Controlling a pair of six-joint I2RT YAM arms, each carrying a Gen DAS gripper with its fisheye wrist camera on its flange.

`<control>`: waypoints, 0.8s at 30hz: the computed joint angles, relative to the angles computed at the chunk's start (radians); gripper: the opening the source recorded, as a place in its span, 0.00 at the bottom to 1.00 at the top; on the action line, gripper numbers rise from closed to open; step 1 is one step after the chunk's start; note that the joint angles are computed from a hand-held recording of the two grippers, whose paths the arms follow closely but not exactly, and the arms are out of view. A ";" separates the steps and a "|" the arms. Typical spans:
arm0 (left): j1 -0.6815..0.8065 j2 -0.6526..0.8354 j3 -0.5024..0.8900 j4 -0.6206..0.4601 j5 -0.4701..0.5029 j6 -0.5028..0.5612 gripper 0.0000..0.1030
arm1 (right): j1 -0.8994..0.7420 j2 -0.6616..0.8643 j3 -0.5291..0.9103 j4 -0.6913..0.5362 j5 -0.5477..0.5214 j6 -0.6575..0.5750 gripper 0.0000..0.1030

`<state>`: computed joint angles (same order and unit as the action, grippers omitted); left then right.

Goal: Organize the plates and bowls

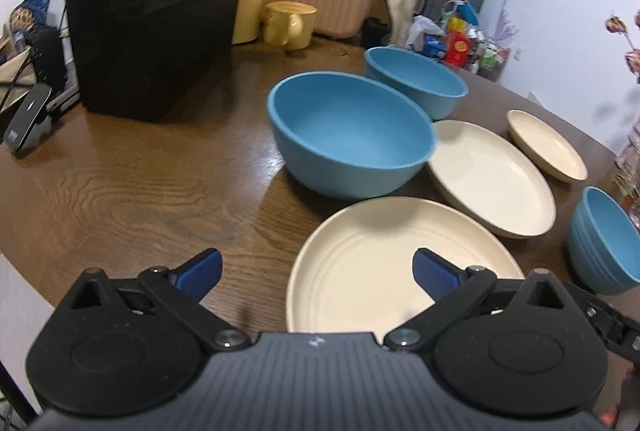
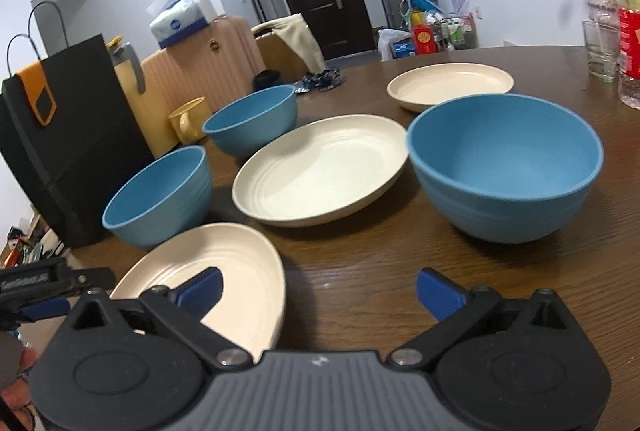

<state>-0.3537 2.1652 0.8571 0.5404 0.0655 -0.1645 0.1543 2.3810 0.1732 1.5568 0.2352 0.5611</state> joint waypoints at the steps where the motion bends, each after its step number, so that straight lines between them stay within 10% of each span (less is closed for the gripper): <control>1: -0.006 -0.014 -0.013 0.008 0.005 0.006 1.00 | -0.009 -0.003 -0.001 0.000 -0.004 -0.005 1.00; 24: -0.176 -0.097 0.206 -0.175 0.003 0.035 1.00 | -0.316 -0.433 0.060 -0.371 -0.246 -0.152 1.00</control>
<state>-0.5299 2.0678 1.0629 0.3652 0.0685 -0.1295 -0.1618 1.9483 0.2332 1.1859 -0.0104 0.4096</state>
